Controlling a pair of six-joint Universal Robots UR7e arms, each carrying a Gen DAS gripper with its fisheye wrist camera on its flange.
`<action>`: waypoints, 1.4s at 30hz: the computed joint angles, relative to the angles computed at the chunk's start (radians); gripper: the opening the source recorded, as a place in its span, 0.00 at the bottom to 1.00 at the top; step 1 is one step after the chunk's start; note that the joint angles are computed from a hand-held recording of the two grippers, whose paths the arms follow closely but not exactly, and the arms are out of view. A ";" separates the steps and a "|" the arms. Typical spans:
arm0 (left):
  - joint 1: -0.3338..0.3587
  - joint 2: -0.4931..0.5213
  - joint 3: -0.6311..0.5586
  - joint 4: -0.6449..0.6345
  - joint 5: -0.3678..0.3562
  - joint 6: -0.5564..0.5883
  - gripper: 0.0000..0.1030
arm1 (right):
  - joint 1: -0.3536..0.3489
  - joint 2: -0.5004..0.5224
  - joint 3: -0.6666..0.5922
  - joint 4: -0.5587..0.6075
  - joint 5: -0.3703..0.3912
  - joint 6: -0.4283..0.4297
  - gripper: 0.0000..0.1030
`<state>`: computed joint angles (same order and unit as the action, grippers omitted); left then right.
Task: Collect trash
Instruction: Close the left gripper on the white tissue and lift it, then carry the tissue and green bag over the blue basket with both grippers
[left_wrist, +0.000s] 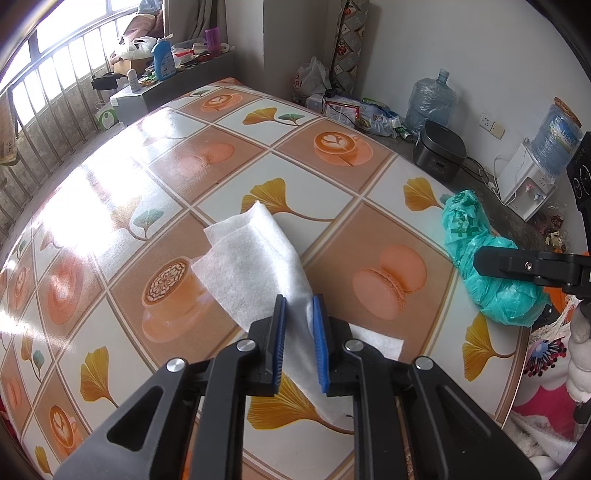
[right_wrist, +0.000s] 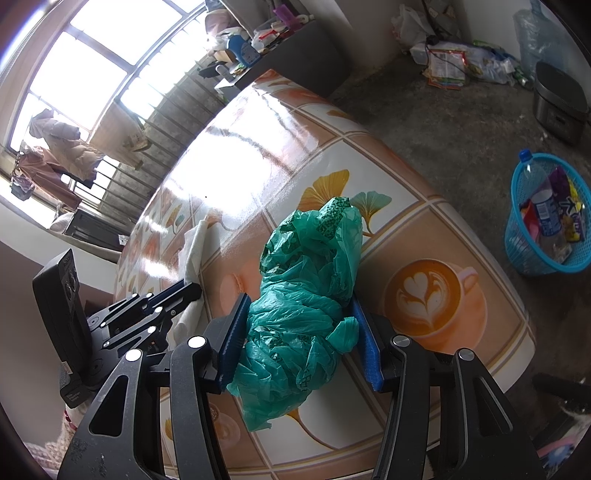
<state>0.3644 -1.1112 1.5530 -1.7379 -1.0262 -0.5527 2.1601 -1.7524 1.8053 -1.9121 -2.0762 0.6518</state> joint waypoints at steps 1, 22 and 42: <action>0.003 0.000 -0.002 0.001 -0.001 -0.003 0.09 | -0.001 0.000 0.000 -0.003 0.001 0.001 0.48; -0.011 -0.014 -0.018 -0.036 0.063 -0.010 0.05 | -0.005 -0.013 0.008 -0.060 0.009 -0.017 0.45; -0.035 0.017 -0.089 -0.124 0.095 0.074 0.05 | -0.015 -0.059 0.021 -0.161 0.034 -0.042 0.44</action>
